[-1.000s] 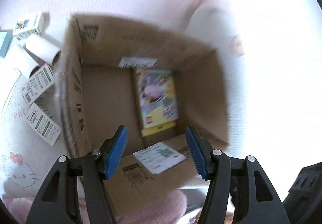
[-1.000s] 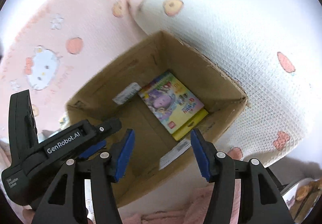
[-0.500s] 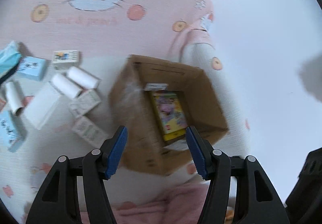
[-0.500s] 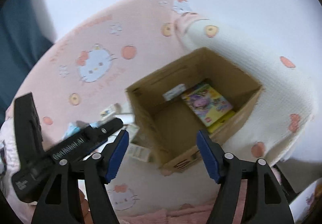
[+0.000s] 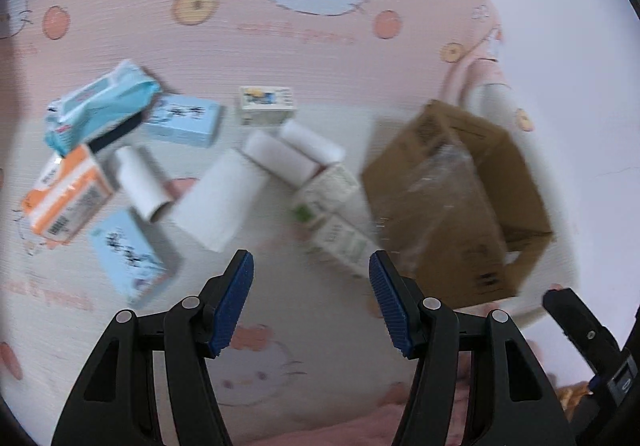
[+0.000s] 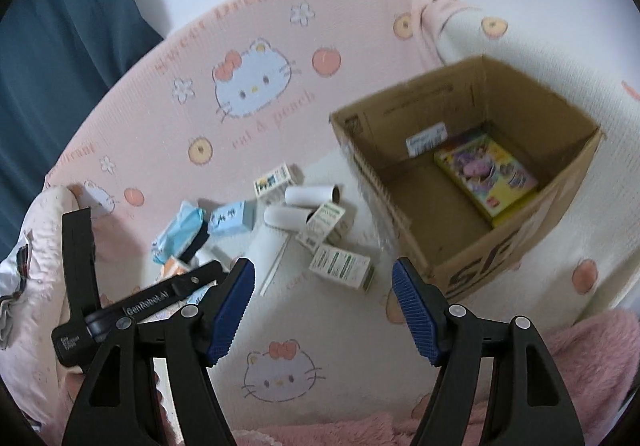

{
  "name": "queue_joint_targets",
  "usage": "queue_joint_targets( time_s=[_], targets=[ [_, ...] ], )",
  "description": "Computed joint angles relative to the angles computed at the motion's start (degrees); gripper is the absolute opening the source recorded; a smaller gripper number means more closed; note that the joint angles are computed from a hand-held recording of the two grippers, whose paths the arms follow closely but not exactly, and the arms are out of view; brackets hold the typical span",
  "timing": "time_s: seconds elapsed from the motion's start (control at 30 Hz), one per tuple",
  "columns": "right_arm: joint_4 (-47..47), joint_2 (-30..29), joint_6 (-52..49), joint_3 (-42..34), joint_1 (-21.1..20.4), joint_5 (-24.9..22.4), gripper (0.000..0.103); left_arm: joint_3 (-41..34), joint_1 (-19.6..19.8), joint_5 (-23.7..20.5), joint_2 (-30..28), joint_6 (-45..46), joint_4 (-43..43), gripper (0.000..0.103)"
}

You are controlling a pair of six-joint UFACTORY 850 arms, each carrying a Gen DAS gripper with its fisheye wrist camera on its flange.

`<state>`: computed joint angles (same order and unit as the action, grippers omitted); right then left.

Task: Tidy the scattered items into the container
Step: 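Withdraw the right tool from the cardboard box toward the items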

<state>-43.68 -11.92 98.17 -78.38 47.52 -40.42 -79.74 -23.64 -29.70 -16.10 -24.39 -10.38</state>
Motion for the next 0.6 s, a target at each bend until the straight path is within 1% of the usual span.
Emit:
queue_joint_targets(
  time_s=[0.1,0.23,0.3,0.4,0.5,0.6],
  targets=[
    [-1.0,-0.8,1.8,0.4,0.1,1.1,0.070,0.9,1.7,0.9,-0.2,4.0,-2.9,0.064],
    [-5.8,-1.0,9.6,2.7,-0.3,6.3,0.070,1.2,2.4,1.1,-1.1,10.1,-6.4,0.064],
    [-5.5,-1.6,10.5,3.1,-0.8,8.1,0.070,1.7,2.4,0.9,-1.4,13.6,-8.3,0.064],
    [-2.1,-3.5,8.4,2.2,-1.1,8.5,0.070,3.5,2.1,1.4,-1.1,19.7,-11.7,0.064],
    [5.9,-5.8,2.2,1.3,-2.1,10.4,0.070,4.9,1.7,1.5,-1.4,22.1,-11.9,0.064],
    [9.1,-7.2,-0.1,1.2,-2.7,11.9,0.070,5.4,2.4,0.6,-2.6,26.7,-17.3,0.064]
  ],
)
